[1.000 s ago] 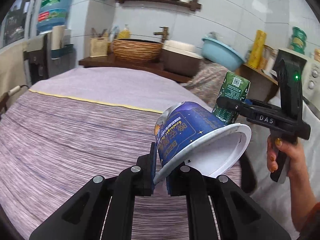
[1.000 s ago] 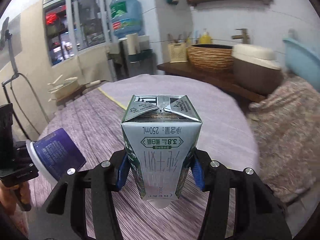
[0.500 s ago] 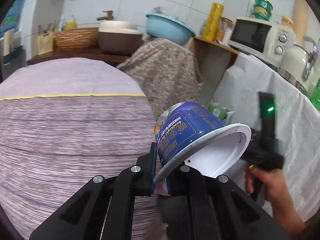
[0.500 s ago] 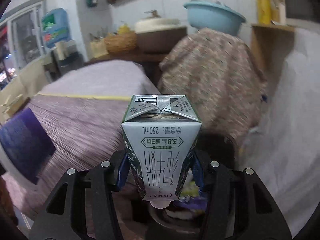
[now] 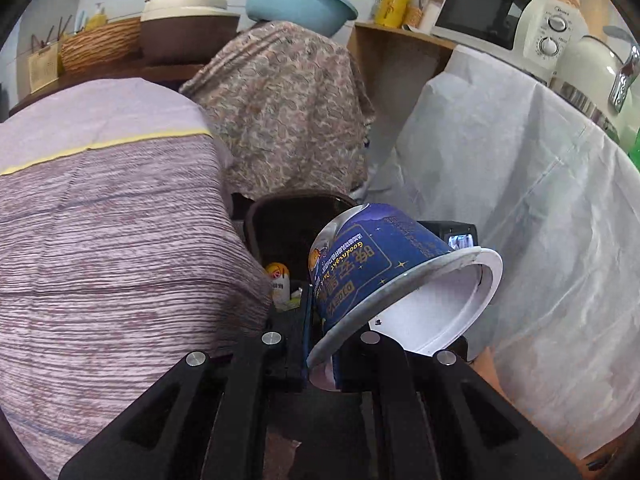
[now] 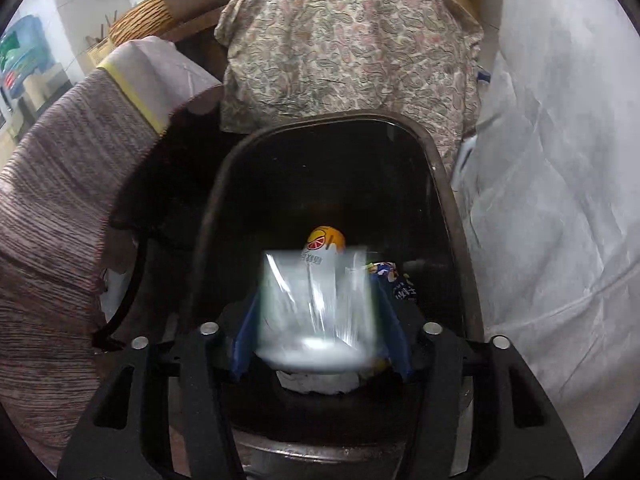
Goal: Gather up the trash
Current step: 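Carry the cup and milk carton to the black bin and release both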
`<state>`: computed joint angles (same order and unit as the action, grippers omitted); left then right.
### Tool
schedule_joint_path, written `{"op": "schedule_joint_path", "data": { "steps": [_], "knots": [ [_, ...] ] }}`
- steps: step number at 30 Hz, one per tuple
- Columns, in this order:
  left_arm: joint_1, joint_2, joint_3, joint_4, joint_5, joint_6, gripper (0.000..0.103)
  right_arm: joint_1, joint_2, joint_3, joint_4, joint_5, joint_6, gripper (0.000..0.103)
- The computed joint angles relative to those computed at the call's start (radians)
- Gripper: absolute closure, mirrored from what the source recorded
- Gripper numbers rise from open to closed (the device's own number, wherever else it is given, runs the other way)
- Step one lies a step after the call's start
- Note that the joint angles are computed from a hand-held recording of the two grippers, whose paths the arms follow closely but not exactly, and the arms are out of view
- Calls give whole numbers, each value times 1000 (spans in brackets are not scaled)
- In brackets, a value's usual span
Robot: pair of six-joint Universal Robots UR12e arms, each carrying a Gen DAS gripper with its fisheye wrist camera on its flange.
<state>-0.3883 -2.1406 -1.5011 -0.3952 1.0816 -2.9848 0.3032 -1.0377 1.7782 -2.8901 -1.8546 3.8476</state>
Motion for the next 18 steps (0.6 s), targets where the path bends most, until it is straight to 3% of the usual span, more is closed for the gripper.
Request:
{"op": "schedule_joint_path", "data": {
  "steps": [1, 8, 16, 18],
  "knots": [
    [-5, -8, 11, -16, 3, 7, 94, 3, 1, 0, 4, -21, 0, 34],
    [-37, -68, 104, -111, 25, 24, 94, 22, -41, 32, 47, -127, -14, 34],
    [-92, -138, 195, -181, 145, 83, 94, 46, -115, 111, 82, -194, 49, 33],
    [-98, -149, 205, -184, 154, 83, 87, 51, -130, 129, 89, -201, 77, 33]
  ]
}}
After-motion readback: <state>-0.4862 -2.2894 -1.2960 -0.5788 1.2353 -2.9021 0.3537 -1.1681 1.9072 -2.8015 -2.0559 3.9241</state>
